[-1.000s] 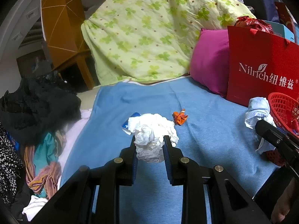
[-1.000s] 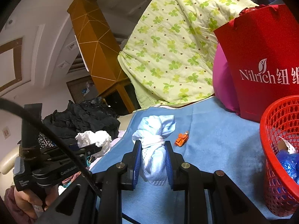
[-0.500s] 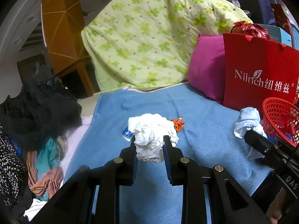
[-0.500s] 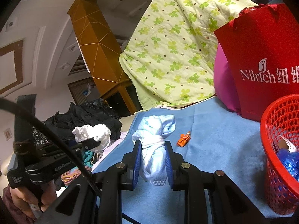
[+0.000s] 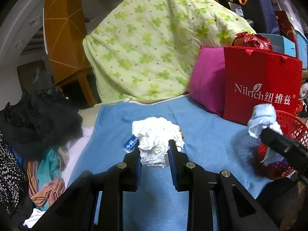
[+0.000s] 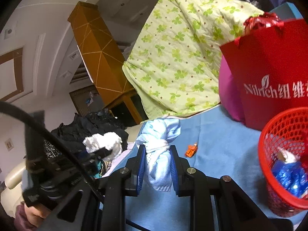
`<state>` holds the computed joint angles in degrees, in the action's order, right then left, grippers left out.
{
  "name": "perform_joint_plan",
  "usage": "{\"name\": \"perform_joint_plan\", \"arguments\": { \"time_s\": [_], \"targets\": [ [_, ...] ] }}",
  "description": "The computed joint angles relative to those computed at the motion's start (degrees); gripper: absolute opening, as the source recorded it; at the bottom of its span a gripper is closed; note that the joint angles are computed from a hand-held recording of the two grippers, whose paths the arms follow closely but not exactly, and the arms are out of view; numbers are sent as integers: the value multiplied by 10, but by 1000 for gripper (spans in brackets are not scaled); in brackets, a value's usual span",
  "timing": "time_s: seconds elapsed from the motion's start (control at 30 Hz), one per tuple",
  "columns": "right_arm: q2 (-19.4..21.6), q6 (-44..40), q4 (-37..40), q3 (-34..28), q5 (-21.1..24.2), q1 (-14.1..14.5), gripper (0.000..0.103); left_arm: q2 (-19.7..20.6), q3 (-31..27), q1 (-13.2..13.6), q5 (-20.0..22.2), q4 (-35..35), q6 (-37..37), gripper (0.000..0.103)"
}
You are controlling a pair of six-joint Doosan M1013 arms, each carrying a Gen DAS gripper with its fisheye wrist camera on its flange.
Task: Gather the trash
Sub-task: 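Hold the sock and tissue raised above the blanket with both tools, then carry the sock and tissue to the red mesh basket and open both tools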
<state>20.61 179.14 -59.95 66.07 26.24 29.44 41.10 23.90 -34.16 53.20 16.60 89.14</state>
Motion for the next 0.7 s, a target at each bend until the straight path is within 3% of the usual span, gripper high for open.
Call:
{"name": "perform_joint_plan", "arguments": {
  "time_s": [0.7],
  "targets": [
    [-44,95,-126,38,53,26,25,-7,-5,-17,-23,-29,34,28]
  ]
}}
